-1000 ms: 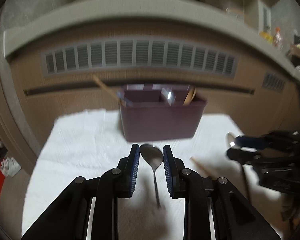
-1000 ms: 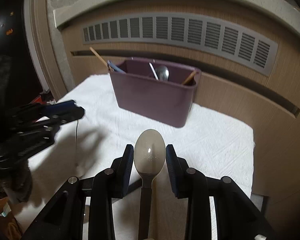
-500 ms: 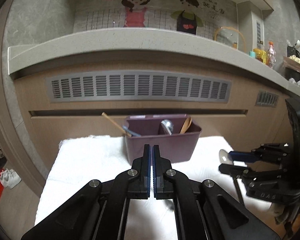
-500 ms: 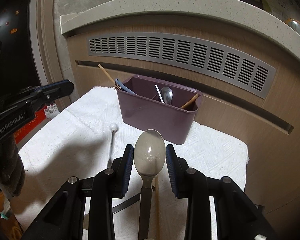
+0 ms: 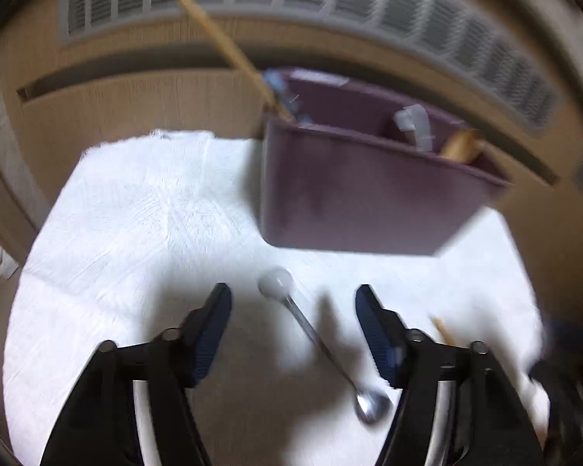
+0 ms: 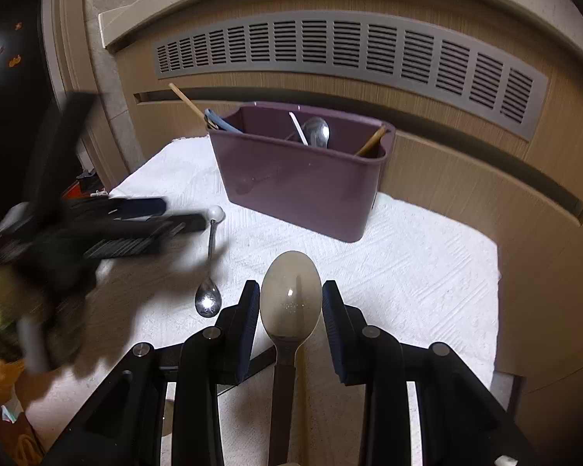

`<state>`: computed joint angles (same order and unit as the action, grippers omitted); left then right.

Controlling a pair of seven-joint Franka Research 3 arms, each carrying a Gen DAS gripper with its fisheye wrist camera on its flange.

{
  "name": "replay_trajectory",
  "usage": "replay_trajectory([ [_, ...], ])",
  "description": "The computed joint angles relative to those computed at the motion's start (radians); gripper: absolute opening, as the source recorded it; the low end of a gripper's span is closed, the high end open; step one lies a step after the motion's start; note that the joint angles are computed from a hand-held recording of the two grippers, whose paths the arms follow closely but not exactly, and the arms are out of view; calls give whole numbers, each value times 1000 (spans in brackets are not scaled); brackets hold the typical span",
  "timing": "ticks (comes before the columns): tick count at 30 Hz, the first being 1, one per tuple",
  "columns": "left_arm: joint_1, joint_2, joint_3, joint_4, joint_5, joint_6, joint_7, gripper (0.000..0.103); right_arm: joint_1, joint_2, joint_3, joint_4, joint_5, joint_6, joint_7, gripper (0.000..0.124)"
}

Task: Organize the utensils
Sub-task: 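Grasp the white-handled metal spoon by its handle with the left tool, then carry both spoons over the purple caddy and drop them in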

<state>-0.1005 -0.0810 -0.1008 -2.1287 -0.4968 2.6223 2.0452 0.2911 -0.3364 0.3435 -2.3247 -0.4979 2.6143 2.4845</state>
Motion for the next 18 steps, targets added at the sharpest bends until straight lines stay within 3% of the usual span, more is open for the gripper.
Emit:
replay_trajectory([
  [3, 9, 59, -22, 26, 142, 20, -120, 49, -5, 3, 1, -7, -7, 3, 11, 31],
  [5, 9, 59, -32, 5, 181, 80, -139, 49, -2, 4, -6, -14, 2, 12, 11, 31],
  [6, 8, 57, -34, -2, 177, 92, -126, 41, -3, 4, -9, -17, 5, 18, 12, 31],
  [7, 8, 51, -35, -14, 169, 112, -113, 26, -4, 4, -11, -21, 8, 28, 16, 31],
  [8, 7, 42, -33, -23, 156, 114, -90, 22, -6, 3, -14, -25, 13, 42, 18, 31],
  [12, -31, -69, 9, -101, -55, 159, 127, 22, -36, -15, 1, -37, -9, 118, 49, 31],
  [18, -193, -262, 152, -172, -331, 243, 436, 22, -104, -56, 46, -13, -45, 168, 77, 31],
])
